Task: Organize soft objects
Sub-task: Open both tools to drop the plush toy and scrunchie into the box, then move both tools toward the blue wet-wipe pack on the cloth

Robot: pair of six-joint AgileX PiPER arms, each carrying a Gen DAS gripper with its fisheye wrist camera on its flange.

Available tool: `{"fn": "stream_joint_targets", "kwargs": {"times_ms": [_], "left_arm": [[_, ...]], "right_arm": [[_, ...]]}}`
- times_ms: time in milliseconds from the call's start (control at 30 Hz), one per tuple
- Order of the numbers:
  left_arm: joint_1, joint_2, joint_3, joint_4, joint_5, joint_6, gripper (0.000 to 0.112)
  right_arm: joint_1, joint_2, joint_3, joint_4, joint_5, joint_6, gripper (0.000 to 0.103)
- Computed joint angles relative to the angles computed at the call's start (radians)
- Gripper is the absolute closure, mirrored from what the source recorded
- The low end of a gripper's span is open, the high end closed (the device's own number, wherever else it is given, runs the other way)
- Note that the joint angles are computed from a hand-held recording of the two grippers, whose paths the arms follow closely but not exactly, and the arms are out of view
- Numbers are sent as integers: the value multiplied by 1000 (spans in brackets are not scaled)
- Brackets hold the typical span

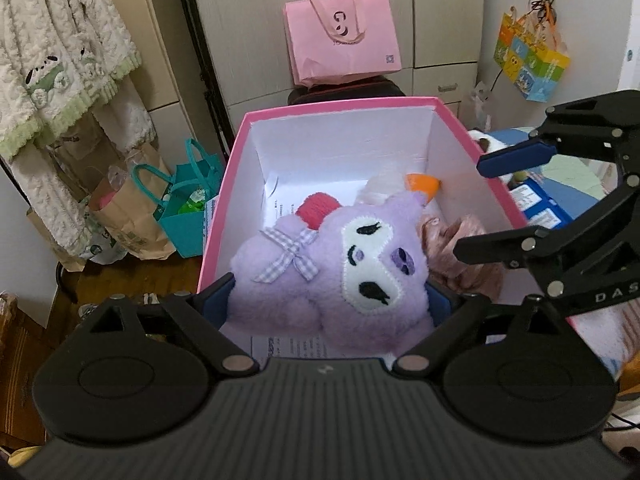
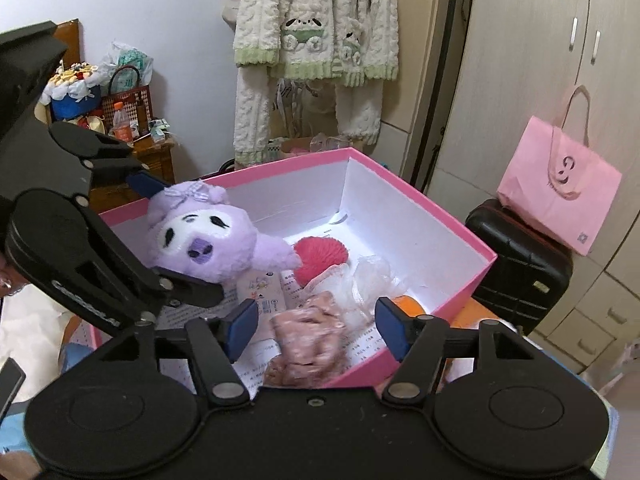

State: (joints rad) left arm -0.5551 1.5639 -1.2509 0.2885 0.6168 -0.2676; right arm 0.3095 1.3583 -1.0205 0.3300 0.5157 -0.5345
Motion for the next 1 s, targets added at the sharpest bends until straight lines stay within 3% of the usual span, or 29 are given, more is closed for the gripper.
{"fn": "stream_joint_targets", "kwargs": {"times_ms": [167,367,567,800,1000], "left_arm": [[-18,-36,19,-3,13,7,16],[-80,-8,3,185,75,-113,13],[-79,-85,27,96,89,-88,13],[-250,-229,93,248,157,-222,13],[-408,-300,119,293,218,-309,13]], "right_arm": [[41,-81,46,-110,-8,94,28],[77,-136,79,-190,0,170,28],[79,-210,116,-183,9,171,28],[127,-357,171,-282,52,279,27],[219,-528,224,-472,130,466,19]]}}
